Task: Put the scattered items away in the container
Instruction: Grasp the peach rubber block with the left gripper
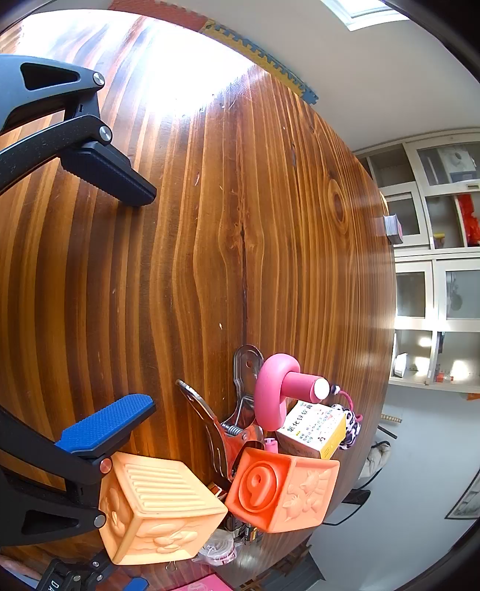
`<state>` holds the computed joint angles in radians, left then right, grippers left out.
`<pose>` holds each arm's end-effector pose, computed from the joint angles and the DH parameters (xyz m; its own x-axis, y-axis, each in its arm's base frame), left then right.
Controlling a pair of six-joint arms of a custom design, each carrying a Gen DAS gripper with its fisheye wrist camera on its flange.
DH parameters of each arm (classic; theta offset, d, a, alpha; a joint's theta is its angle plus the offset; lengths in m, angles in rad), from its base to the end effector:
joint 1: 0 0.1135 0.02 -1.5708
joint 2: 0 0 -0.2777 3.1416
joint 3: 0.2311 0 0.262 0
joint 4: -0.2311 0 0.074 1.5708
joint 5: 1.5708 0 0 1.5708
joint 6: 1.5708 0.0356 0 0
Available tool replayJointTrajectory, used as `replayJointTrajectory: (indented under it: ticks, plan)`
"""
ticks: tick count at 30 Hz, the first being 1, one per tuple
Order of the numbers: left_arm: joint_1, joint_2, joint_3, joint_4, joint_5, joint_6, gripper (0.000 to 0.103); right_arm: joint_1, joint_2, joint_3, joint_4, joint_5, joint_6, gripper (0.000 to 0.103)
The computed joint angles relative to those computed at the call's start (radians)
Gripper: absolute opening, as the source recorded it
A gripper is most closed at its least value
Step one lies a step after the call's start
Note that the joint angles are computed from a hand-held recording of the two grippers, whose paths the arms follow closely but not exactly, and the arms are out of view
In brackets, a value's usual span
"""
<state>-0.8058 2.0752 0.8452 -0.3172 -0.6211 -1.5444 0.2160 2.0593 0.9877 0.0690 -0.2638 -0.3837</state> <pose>0.2216 -0.2009 0.0334 -0.5952 -0.5539 -0.5822 -0.6769 0.7361 -0.0082 0.3725 0.0912 0.0722 -0.6347 -0.5093 -0.5813 -0.6271 0.7789 0.0023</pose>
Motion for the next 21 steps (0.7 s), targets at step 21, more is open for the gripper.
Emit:
replayJointTrajectory:
  ticks: [21]
  plan:
    - [-0.139, -0.016, 0.018, 0.141, -0.087, 0.124, 0.103, -0.038, 0.026, 0.059, -0.096, -0.114, -0.198, 0.103]
